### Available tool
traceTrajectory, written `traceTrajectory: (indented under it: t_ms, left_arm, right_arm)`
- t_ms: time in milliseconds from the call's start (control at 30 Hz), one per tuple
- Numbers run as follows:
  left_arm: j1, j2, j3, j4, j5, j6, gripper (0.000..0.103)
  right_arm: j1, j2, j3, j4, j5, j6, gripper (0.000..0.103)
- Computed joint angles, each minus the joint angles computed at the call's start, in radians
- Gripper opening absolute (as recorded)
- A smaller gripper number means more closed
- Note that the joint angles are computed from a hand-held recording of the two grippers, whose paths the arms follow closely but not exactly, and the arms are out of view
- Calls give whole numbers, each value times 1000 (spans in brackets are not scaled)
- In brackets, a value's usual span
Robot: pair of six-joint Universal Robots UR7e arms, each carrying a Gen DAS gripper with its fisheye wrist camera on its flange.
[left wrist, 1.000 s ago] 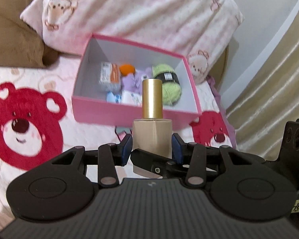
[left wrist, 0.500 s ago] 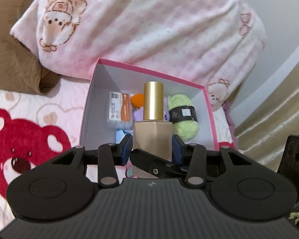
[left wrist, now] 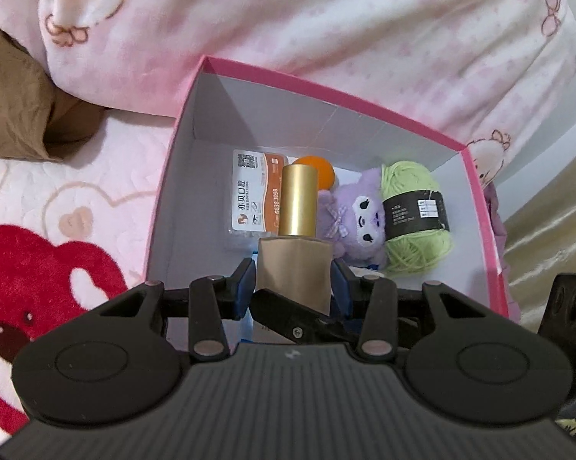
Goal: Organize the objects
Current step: 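Lift and carry the foundation bottle with the left gripper into the pink box, then lower the bottle upright and open the left gripper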
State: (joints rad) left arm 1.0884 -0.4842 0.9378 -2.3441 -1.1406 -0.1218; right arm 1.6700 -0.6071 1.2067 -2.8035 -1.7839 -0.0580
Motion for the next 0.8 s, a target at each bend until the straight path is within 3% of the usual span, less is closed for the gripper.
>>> traceTrajectory:
  t_ms: [367, 533, 800]
  left_arm:
    - [7, 34, -39, 38, 21, 19, 41]
    - [6, 52, -54, 56, 30, 25, 39]
    - [6, 63, -65, 58, 40, 17, 38]
  right_arm:
    - [-11, 38, -67, 83, -20, -14, 41]
    - [0, 72, -119, 140, -101, -26, 41]
    - [5, 91, -168, 211, -121, -28, 44]
